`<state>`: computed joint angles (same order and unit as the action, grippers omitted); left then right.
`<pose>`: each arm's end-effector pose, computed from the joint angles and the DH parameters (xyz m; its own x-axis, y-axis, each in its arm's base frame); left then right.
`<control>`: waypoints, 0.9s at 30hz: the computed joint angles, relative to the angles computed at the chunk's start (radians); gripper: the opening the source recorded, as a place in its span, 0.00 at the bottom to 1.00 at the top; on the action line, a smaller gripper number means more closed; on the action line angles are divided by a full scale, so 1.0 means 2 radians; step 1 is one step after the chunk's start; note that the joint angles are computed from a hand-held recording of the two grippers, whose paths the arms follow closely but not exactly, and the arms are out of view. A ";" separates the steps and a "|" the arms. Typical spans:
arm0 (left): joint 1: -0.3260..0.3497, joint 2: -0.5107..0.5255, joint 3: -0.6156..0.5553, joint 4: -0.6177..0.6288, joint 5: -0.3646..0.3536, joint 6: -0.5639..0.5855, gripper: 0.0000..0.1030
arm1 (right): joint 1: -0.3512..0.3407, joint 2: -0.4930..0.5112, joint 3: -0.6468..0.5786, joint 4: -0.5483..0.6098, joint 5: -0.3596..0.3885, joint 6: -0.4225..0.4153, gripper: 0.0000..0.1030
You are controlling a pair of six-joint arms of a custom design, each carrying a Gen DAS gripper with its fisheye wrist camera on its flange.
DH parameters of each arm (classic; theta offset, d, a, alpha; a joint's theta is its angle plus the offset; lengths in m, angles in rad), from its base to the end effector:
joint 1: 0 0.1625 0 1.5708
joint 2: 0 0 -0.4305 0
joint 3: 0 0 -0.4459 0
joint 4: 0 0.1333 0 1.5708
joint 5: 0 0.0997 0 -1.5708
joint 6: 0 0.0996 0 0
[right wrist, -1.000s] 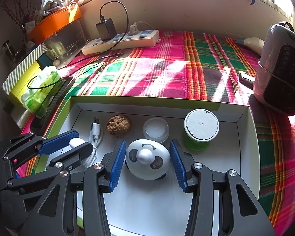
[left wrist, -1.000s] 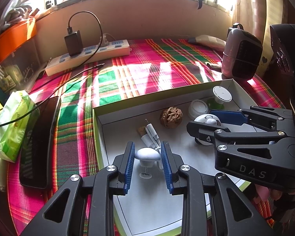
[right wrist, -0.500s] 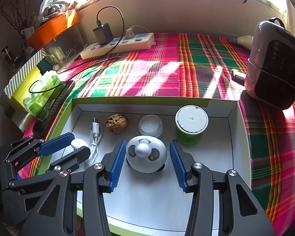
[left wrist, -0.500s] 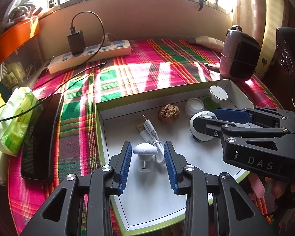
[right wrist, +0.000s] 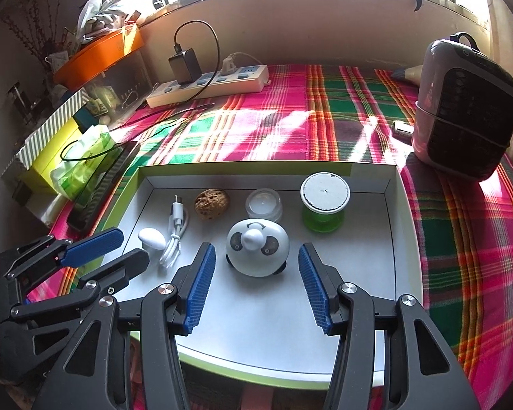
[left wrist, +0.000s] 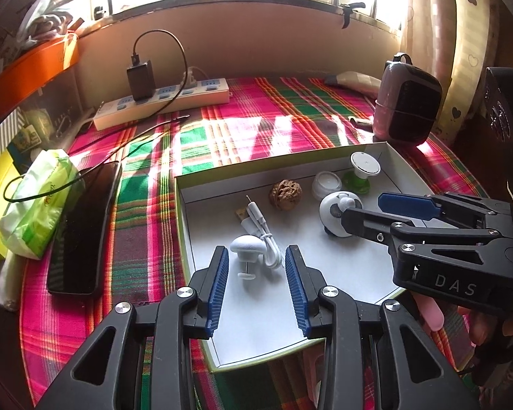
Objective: Organize objects
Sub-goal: 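Lower both grippers and open them to set the stand and figure in the tray, then withdraw both grippers from the tray toward the pink holder and brown seed ball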
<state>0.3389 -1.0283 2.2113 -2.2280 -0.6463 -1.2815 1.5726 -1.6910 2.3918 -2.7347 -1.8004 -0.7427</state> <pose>-0.3508 -0.3493 0.0165 -0.7311 -0.0756 -0.6780 0.4030 0.7541 -0.5186 0.1114 -0.4215 0.2601 -0.7164 -0.5314 0.4521 -0.6598 0.7266 -0.1914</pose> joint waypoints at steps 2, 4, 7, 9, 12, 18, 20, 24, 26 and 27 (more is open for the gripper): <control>-0.004 -0.002 0.001 0.002 0.000 -0.005 0.32 | -0.002 -0.008 0.003 0.003 0.005 -0.001 0.51; -0.008 -0.005 0.003 0.005 0.000 -0.012 0.32 | -0.003 -0.017 0.006 0.005 0.008 -0.003 0.51; -0.016 -0.009 0.007 0.010 -0.001 -0.024 0.32 | -0.005 -0.030 0.011 0.008 0.012 -0.007 0.51; -0.021 -0.011 0.010 0.014 -0.002 -0.033 0.32 | -0.007 -0.038 0.015 0.010 0.014 -0.008 0.51; -0.028 -0.015 0.014 0.021 -0.003 -0.043 0.32 | -0.012 -0.051 0.020 0.014 0.020 -0.010 0.51; -0.045 -0.023 0.022 0.033 -0.005 -0.070 0.32 | -0.019 -0.076 0.029 0.020 0.031 -0.012 0.51; -0.050 -0.025 0.024 0.037 -0.007 -0.077 0.32 | -0.021 -0.083 0.034 0.018 0.032 -0.016 0.51; -0.059 -0.027 0.028 0.041 -0.010 -0.091 0.32 | -0.026 -0.097 0.041 0.020 0.035 -0.021 0.51; -0.063 -0.028 0.030 0.042 -0.012 -0.096 0.32 | -0.029 -0.106 0.044 0.024 0.038 -0.025 0.51; -0.066 -0.029 0.032 0.040 -0.013 -0.098 0.32 | -0.032 -0.111 0.046 0.024 0.040 -0.028 0.51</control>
